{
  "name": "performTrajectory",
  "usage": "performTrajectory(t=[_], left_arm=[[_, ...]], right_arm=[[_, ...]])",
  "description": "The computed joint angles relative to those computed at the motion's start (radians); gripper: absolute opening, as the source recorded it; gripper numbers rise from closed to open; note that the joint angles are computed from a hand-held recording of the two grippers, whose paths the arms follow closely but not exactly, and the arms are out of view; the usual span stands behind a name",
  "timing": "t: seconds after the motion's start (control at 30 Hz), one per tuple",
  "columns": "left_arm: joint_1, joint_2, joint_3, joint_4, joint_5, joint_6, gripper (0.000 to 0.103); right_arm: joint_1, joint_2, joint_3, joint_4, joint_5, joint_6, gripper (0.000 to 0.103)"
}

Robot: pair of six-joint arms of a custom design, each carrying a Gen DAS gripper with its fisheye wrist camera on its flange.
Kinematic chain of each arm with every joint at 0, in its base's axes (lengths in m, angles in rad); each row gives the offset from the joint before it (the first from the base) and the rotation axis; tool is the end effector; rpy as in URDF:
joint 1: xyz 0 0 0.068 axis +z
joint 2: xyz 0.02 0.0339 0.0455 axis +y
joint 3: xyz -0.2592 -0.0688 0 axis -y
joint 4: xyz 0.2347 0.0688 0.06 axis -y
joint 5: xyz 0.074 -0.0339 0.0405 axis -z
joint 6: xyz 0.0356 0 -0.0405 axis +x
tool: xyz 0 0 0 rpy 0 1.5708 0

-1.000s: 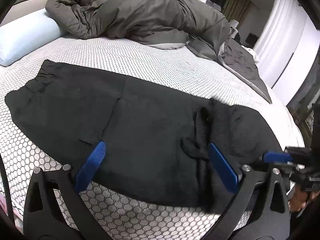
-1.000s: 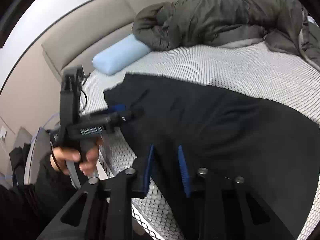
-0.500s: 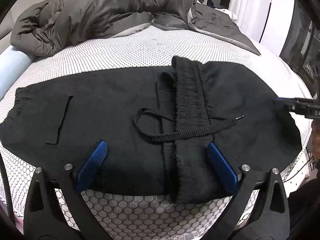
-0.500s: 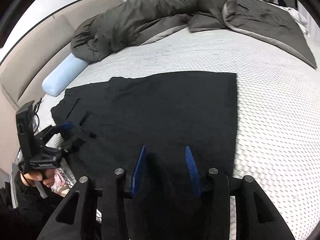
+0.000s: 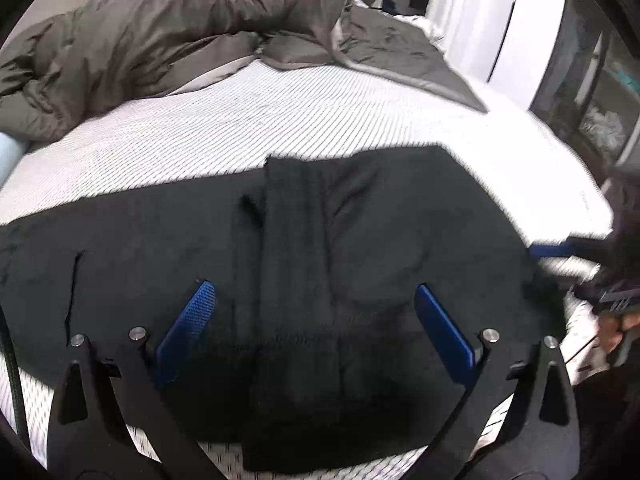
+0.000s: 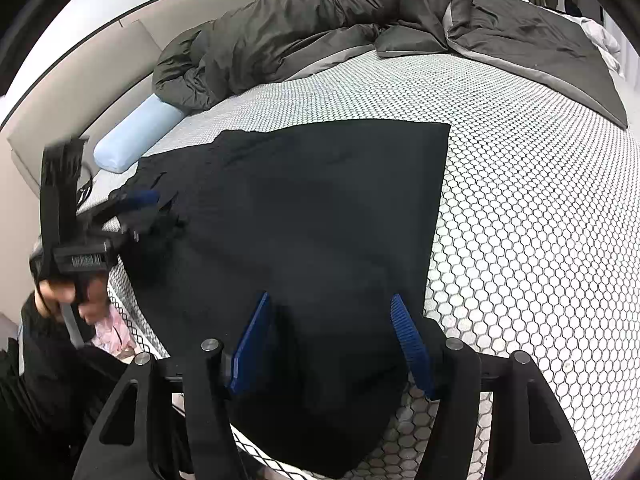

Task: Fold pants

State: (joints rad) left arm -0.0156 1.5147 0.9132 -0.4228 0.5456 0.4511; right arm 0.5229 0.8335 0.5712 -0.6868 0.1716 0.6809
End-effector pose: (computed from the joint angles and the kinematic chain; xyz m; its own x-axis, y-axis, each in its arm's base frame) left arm 0.2869 -0.0230 0.1997 -0.6454 0.3828 -0.6610 0.6271 0.7596 -0.1724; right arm 0.1343 0.0704 0.2138 -0.8027 0.2532 -0.5399 0.1279 0.9574 0.2588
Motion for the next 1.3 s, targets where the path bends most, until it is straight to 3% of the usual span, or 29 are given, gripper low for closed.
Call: performTrajectory(t=[0.1, 0.23, 0.3, 0.4, 0.43, 0.57, 0.67, 0.77, 0.83, 0.9, 0.97, 1.03, 1.1, 1.13, 1.2, 1.3], left_arm=[[0.002, 0.125, 0.15, -0.055, 0.055, -0.056, 0.095], [-0.007, 0.412, 0.454, -0.23, 0.082, -0.171, 0.069], [-0.01, 0.534, 0.594, -0.353, 0.113, -0.175, 0.063], [0.006, 0.685, 0.772, -0.527, 0.213, -0.163, 0.041], [0.008, 0.71, 0.8, -0.557, 0.242, -0.153, 0.027], [-0.001, 0.631, 0.683, -0.371, 0.269, -0.234, 0.012], [-0.005, 0.533, 0.608, -0.268, 0.278, -0.245, 0.011], [-0.02, 0.487, 0.582, -0.176, 0.216, -0.289, 0.014], [-0.033, 0.521, 0.627, -0.196, 0.112, -0.341, 0.02], [-0.027, 0.57, 0.675, -0.259, 0.107, -0.348, 0.023], [-0.015, 0.569, 0.685, -0.304, 0.105, -0.333, 0.038], [0.013, 0.513, 0.633, -0.318, 0.127, -0.276, 0.046], [0.037, 0.424, 0.536, -0.301, 0.128, -0.218, 0.065], [0.051, 0.384, 0.485, -0.289, 0.116, -0.193, 0.079], [0.08, 0.277, 0.354, -0.274, 0.089, -0.128, 0.082], [0.091, 0.165, 0.182, -0.225, 0.035, -0.043, 0.082]], right_arm=[[-0.007, -0.031, -0.006, -0.019, -0.006, 0.002, 0.064], [-0.009, -0.061, -0.015, -0.022, -0.012, 0.002, 0.066], [-0.004, -0.076, -0.026, -0.013, -0.014, 0.001, 0.066], [0.004, -0.095, -0.038, -0.009, -0.017, -0.003, 0.067], [0.006, -0.097, -0.037, -0.008, -0.018, -0.003, 0.067], [-0.007, -0.11, -0.045, -0.005, -0.032, -0.008, 0.068], [0.001, -0.11, -0.044, -0.009, -0.02, 0.01, 0.068], [0.017, -0.108, -0.038, -0.009, 0.003, 0.027, 0.068], [0.01, -0.099, -0.038, 0.001, 0.003, 0.032, 0.068], [-0.001, -0.083, -0.041, 0.008, 0.0, 0.035, 0.068], [-0.015, -0.073, -0.046, 0.006, -0.009, 0.036, 0.068], [-0.028, -0.075, -0.049, -0.003, -0.024, 0.045, 0.068], [-0.05, -0.098, -0.053, -0.011, -0.046, 0.046, 0.068], [-0.077, -0.115, -0.057, -0.009, -0.077, 0.039, 0.068], [-0.157, -0.171, -0.083, 0.017, -0.2, 0.034, 0.068], [-0.204, -0.199, -0.097, 0.018, -0.281, 0.049, 0.067]])
